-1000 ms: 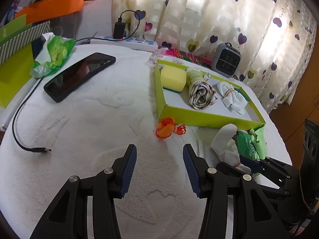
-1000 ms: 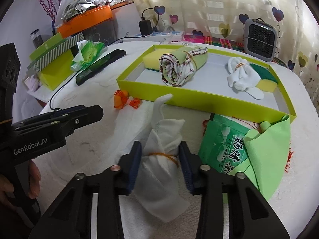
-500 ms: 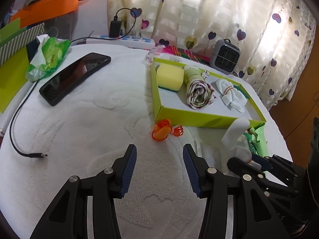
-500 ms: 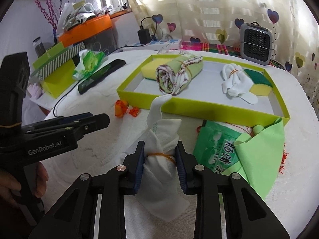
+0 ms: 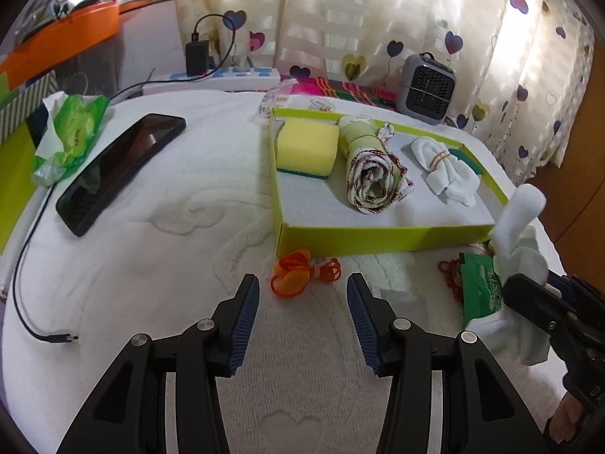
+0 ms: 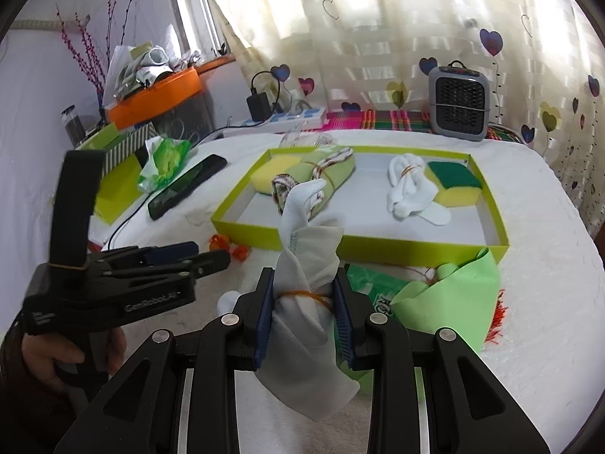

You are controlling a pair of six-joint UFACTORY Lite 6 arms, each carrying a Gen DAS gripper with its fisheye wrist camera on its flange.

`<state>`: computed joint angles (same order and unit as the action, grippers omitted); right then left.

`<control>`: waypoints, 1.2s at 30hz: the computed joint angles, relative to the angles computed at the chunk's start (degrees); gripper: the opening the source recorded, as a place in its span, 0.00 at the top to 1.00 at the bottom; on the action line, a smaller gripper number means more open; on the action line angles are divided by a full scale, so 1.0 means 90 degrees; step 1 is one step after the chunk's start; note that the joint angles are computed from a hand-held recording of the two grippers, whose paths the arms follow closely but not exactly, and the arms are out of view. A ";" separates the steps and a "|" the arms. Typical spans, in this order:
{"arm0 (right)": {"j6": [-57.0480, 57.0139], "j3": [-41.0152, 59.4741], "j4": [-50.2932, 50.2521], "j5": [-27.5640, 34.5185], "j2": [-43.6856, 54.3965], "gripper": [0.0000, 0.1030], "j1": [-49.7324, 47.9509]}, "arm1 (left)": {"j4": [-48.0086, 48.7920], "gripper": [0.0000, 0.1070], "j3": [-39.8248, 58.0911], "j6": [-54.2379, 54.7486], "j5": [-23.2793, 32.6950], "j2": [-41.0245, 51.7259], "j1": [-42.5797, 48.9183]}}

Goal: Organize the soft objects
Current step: 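Lift the white bundle with the right tool while the left tool grasps the orange earplugs, then carry the white bundle and orange earplugs over the box lid with both tools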

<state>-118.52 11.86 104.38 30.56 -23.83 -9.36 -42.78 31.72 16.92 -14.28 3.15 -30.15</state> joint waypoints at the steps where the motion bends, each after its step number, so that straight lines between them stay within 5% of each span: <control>1: -0.0025 0.0008 -0.0005 0.0042 0.0012 0.70 -0.0056 | -0.0001 0.56 0.0050 0.0011 0.0016 0.0065 0.0028; 8: -0.0155 0.0227 -0.0013 0.0378 0.0403 0.70 -0.0503 | 0.0004 0.57 0.0323 0.0054 0.0054 0.0463 0.0076; 20: -0.0327 0.0300 0.0086 0.0512 0.0665 0.70 -0.0575 | -0.0501 0.82 0.0490 0.0566 -0.0102 0.0713 0.0023; 36: -0.0461 0.0322 0.0212 0.0477 0.0794 0.70 -0.0516 | -0.0290 0.87 0.0436 0.0368 -0.0125 0.0651 0.0087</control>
